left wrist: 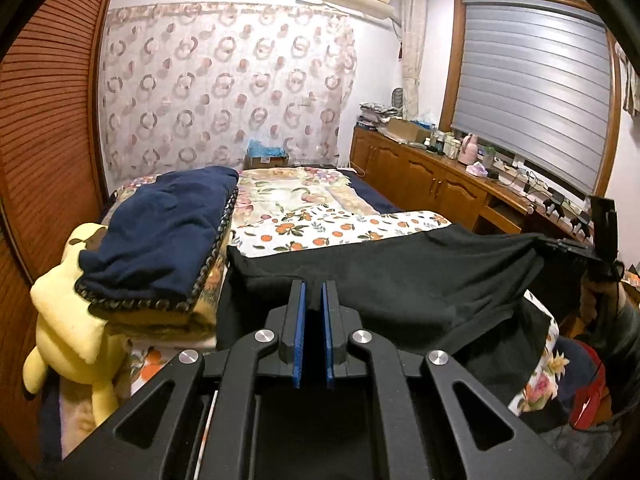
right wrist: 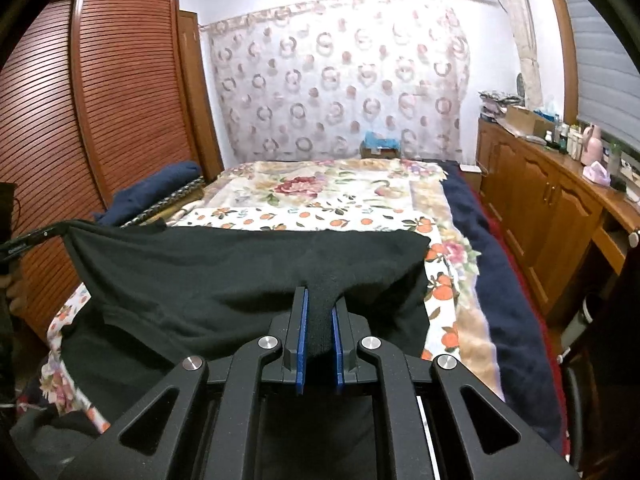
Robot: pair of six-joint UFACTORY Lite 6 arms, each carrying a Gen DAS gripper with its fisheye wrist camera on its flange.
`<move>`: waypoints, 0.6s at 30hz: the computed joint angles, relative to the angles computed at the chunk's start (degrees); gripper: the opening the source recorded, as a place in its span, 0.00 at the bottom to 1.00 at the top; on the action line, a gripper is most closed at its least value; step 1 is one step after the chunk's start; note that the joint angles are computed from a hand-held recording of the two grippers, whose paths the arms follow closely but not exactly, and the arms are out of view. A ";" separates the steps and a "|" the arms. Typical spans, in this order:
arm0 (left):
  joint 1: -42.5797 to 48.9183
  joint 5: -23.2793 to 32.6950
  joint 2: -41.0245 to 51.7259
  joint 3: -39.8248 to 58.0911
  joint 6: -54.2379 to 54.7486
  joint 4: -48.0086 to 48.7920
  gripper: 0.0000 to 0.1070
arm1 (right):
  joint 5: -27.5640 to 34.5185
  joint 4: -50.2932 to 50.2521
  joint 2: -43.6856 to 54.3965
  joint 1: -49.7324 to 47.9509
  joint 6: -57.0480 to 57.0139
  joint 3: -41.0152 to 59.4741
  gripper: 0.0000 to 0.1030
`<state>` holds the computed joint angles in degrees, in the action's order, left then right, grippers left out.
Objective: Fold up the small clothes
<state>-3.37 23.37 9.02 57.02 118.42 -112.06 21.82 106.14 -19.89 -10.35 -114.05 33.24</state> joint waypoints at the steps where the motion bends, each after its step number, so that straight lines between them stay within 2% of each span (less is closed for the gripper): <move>1: 0.55 0.46 -1.52 -2.15 0.84 -0.31 0.08 | 0.71 -1.95 -1.69 -1.07 1.01 -1.35 0.10; 8: 2.68 0.11 -6.97 -11.77 3.19 -0.81 0.08 | 3.71 -22.23 -14.25 -6.19 17.15 -8.11 0.10; 12: 2.31 -1.02 -4.81 -14.45 7.16 -4.60 0.08 | 2.39 -33.45 -17.06 -5.67 26.72 -9.44 0.10; 16: 2.86 0.49 0.50 -15.51 8.72 -5.72 0.11 | -3.58 -31.72 -11.61 -2.01 25.35 -10.54 0.10; 18: 2.79 0.29 2.14 -15.36 8.92 -6.34 0.15 | -6.87 -27.16 -8.50 0.38 21.98 -10.19 0.20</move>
